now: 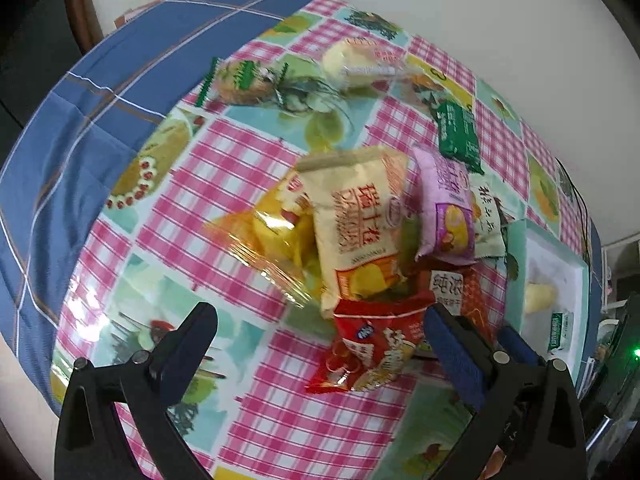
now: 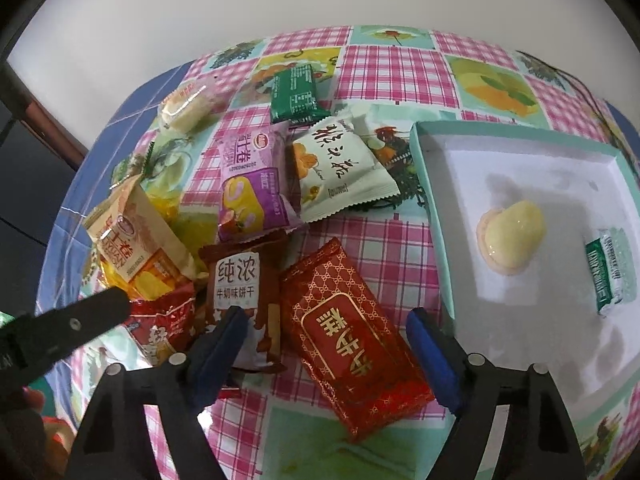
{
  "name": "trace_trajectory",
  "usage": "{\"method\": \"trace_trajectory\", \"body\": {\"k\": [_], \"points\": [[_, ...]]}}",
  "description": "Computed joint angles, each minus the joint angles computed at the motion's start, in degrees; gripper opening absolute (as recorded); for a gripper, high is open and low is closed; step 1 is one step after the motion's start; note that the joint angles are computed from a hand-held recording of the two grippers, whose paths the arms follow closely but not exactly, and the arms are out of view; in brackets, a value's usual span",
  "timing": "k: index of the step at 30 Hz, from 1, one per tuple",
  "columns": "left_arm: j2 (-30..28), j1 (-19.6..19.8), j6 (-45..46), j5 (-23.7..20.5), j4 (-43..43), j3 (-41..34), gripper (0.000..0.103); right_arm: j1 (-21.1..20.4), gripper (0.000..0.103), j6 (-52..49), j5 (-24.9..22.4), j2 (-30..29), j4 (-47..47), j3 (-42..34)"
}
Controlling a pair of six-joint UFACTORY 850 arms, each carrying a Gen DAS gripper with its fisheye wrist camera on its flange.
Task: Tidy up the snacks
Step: 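Grasp the red packet with the right tool while the left tool grasps the red nice bag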
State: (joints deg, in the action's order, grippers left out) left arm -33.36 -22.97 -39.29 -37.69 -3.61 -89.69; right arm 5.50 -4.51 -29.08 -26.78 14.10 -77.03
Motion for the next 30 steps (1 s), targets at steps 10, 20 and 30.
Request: {"method": "trace_trajectory", "body": {"k": [10,20,30], "points": [[-1.6,-0.3,4.5,0.0,-5.3,-1.7,0.102,-0.2,0.065,1.7,0.1,0.1,-3.6,0.1],[-4.1,-0.8,6.8,-2.2,-6.9,-4.4,0.097,0.9,0.064,2.3,0.0,-1.1,-6.9,0.1],[-5.8,-0.8,7.5,-2.8,-8.6,-5.4,0.083,3.7,0.062,6.0,-1.7,-1.4,-15.0,-0.2]]}}
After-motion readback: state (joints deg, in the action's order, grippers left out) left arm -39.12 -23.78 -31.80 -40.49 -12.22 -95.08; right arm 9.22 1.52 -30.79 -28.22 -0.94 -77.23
